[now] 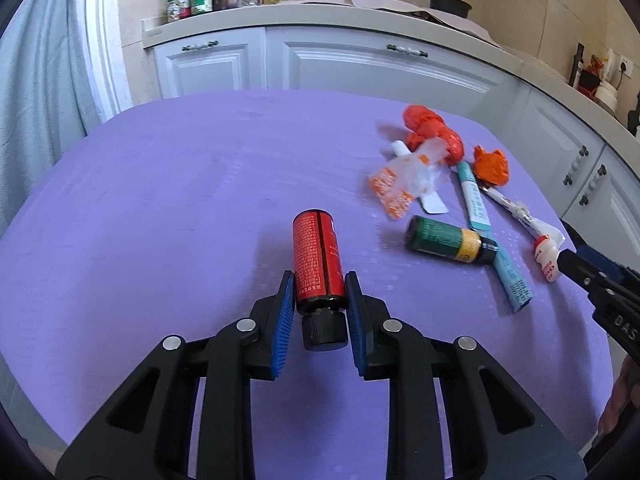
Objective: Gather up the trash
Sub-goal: 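Grasp the red can with the left gripper while the right gripper grasps the white bottle, then carry the red can and white bottle over the bin with both grippers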
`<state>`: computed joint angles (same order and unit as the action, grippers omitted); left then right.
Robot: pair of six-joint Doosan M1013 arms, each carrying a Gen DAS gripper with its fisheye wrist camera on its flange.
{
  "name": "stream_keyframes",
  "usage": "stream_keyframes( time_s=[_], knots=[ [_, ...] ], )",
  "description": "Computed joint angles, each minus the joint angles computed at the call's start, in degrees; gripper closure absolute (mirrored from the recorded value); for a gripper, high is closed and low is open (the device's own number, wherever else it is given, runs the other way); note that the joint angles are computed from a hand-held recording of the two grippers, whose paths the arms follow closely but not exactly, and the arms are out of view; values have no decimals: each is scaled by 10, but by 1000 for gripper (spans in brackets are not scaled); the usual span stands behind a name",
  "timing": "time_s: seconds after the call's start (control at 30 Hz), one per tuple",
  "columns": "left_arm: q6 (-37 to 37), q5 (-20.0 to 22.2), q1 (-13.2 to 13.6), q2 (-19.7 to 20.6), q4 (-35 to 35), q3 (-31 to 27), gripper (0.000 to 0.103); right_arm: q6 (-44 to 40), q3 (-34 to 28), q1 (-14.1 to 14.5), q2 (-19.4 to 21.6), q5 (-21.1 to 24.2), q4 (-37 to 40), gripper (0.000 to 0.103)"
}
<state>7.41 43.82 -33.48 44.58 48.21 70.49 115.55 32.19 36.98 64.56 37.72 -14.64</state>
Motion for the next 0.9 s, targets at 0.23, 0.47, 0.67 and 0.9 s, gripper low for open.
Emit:
stream_keyframes(
  time_s=[0.23,0.47,0.67,0.9],
  knots=[
    [-30,2,5,-14,15,25,79,-26,-56,0,28,52,22,73],
    [-38,-4,7,-18,20,33,79,-37,-70,1,36,62,36,76],
    [-41,-8,1,-19,27,31,79,-14,-14,3,5,9,11,76],
    [-26,-18,-14,-14,41,9,79,37,61,2,-36,-53,-34,76]
  ],
)
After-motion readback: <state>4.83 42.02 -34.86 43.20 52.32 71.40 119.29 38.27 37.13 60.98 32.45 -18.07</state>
